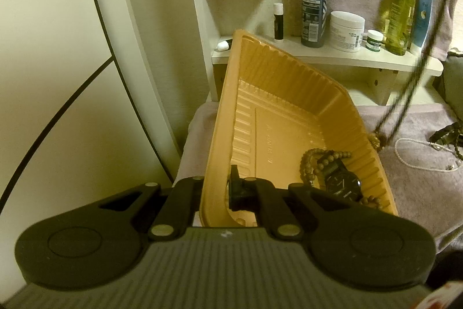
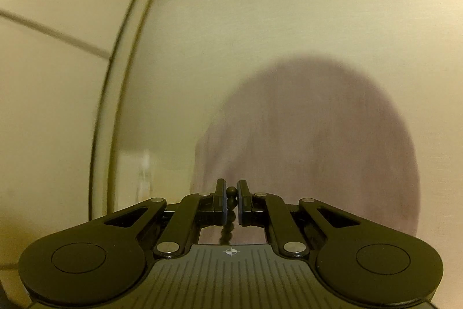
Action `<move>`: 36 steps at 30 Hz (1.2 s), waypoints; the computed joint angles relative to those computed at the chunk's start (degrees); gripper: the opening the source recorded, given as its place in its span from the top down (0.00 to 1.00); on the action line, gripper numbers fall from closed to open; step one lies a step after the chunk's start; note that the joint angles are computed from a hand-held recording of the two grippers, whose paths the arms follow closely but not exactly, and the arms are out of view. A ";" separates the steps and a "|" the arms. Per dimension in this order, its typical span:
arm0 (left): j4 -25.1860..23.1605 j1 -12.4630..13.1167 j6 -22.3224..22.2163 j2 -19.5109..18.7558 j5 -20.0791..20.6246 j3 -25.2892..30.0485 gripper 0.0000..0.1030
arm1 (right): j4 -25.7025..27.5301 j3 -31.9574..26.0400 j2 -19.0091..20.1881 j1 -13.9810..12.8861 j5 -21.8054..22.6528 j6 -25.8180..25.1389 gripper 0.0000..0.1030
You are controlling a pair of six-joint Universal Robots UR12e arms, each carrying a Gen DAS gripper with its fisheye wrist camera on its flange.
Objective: Organize jewelry
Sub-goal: 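Lift the bead necklace high with the right gripper to untangle it, then lower the bead necklace into the held tray and open the right gripper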
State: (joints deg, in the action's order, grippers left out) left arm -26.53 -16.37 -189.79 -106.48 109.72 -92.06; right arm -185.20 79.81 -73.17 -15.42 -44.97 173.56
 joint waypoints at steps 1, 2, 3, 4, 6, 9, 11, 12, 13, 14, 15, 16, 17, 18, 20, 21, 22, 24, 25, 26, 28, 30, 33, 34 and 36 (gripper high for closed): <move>-0.04 -0.07 0.02 0.01 0.08 0.01 0.96 | 2.74 1.11 -0.41 0.23 -0.75 -2.90 0.93; -0.11 -0.07 0.11 0.01 0.03 0.05 0.96 | 4.94 2.20 -0.76 0.41 -1.75 -5.24 0.93; -0.19 -0.06 0.18 0.03 -0.05 0.08 0.96 | 6.44 3.19 -1.00 0.52 -2.73 -6.77 0.93; -0.20 -0.05 0.32 0.08 -0.12 0.06 0.96 | 7.76 4.00 -1.15 0.51 -3.34 -7.44 0.93; -0.19 -0.09 0.65 0.08 -0.12 0.12 0.96 | 10.94 4.83 -1.31 0.17 -3.12 -6.98 0.93; -0.23 -0.13 0.73 0.03 0.04 0.23 0.96 | 12.21 5.25 -1.43 -0.36 -2.32 -5.51 0.93; -0.29 -0.14 0.72 -0.01 0.17 0.25 0.96 | 10.78 4.35 -1.13 -0.57 -1.34 -3.22 0.93; -0.33 -0.12 0.63 -0.01 0.16 0.24 0.96 | 8.93 3.91 -0.94 -0.69 -1.16 -1.58 0.93; -0.35 -0.14 0.61 0.00 0.19 0.24 0.96 | 6.93 3.49 -0.86 -0.80 -1.03 0.03 0.93; -0.34 -0.16 0.65 0.00 0.23 0.23 0.96 | 5.04 2.51 -0.58 -0.87 -0.57 1.87 0.93; -0.34 -0.16 0.65 0.00 0.23 0.23 0.96 | 2.83 1.61 -0.28 -0.99 -0.21 3.54 0.93; -0.42 -0.14 0.59 0.00 0.25 0.25 0.96 | 0.90 0.83 -0.10 -1.04 -0.23 4.59 0.93; -0.48 -0.12 0.51 -0.01 0.24 0.27 0.96 | -0.38 0.18 -0.16 -1.19 0.08 5.22 0.93; -0.52 -0.13 0.44 -0.01 0.27 0.29 0.96 | -1.44 -1.06 0.28 -1.03 0.36 5.76 0.93; -0.50 -0.10 0.37 -0.01 0.24 0.29 0.96 | -2.89 -2.62 0.72 -0.77 0.34 6.35 0.93; -0.52 -0.09 0.30 -0.01 0.22 0.29 0.96 | -3.13 -3.28 0.88 -0.66 0.56 6.27 0.93; -0.49 -0.07 0.32 0.00 0.20 0.26 0.96 | -3.13 -3.69 0.92 -0.64 1.08 6.14 0.93; -0.48 -0.06 0.31 0.00 0.18 0.26 0.96 | -2.55 -4.62 1.16 -0.25 2.16 5.45 0.93; -0.50 -0.07 0.31 0.00 0.17 0.25 0.96 | -2.21 -4.98 1.26 -0.04 2.64 4.93 0.93; -0.50 -0.07 0.31 0.00 0.17 0.25 0.96 | -1.95 -5.23 1.33 0.18 3.22 4.54 0.93; -0.50 -0.05 0.38 0.00 0.10 0.24 0.96 | -1.12 -5.78 1.53 0.69 4.33 4.11 0.93; -0.50 -0.04 0.36 0.02 0.05 0.23 0.96 | -0.54 -6.32 1.61 0.97 5.66 3.92 0.93; -0.47 -0.02 0.43 0.03 0.00 0.22 0.96 | -0.22 -7.20 2.05 1.54 7.14 3.95 0.93; -0.51 0.02 0.41 0.01 -0.08 0.24 0.96 | -0.24 -7.52 2.22 1.70 7.56 4.21 0.93; -0.51 0.02 0.41 0.01 -0.08 0.24 0.96 | -0.67 -7.87 2.39 1.91 8.12 4.82 0.93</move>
